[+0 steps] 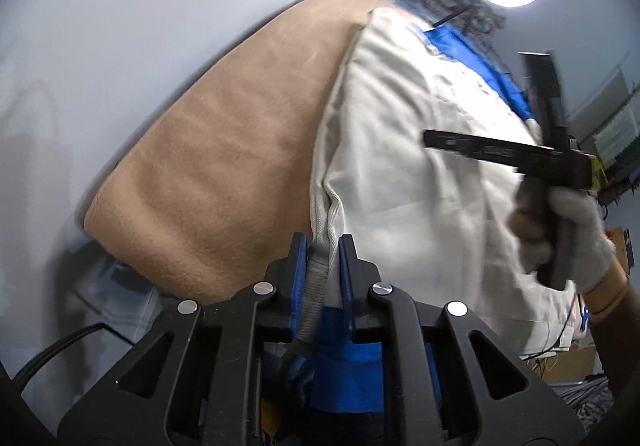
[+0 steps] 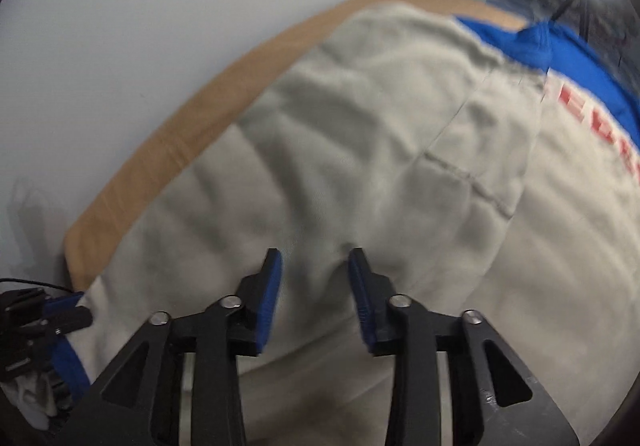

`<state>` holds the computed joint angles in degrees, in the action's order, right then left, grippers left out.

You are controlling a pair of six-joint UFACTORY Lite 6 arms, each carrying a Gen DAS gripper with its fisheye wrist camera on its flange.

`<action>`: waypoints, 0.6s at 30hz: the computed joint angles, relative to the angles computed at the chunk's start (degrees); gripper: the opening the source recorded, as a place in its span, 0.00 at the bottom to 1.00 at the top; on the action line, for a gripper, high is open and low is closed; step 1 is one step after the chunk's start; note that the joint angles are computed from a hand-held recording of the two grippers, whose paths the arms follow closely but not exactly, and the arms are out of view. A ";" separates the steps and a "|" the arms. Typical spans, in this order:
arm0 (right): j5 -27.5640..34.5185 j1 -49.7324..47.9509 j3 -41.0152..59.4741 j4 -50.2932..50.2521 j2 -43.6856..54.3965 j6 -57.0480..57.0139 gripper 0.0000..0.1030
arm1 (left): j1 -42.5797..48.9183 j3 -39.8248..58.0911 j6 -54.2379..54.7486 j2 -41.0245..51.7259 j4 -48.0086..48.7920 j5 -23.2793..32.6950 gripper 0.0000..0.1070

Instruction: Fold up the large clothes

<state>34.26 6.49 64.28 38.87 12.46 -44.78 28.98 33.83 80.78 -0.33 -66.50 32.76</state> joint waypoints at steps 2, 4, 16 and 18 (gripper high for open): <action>0.72 -0.87 0.18 2.21 0.24 -0.36 0.39 | 0.18 -1.32 0.64 -2.97 -0.23 1.54 0.13; 3.67 -1.77 2.61 1.02 0.61 4.12 0.41 | 0.34 -1.54 -0.10 -4.47 0.23 3.22 0.13; 10.63 8.50 19.64 -6.78 5.17 25.79 0.57 | -2.69 -5.12 -0.37 -11.23 1.18 4.91 0.12; 11.36 10.23 23.86 -9.39 8.85 28.00 0.57 | -2.77 -5.39 -0.51 -11.93 1.76 5.09 0.12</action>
<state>45.62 16.72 88.14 29.49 21.31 -16.78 26.21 28.44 80.27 -12.26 -64.74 37.84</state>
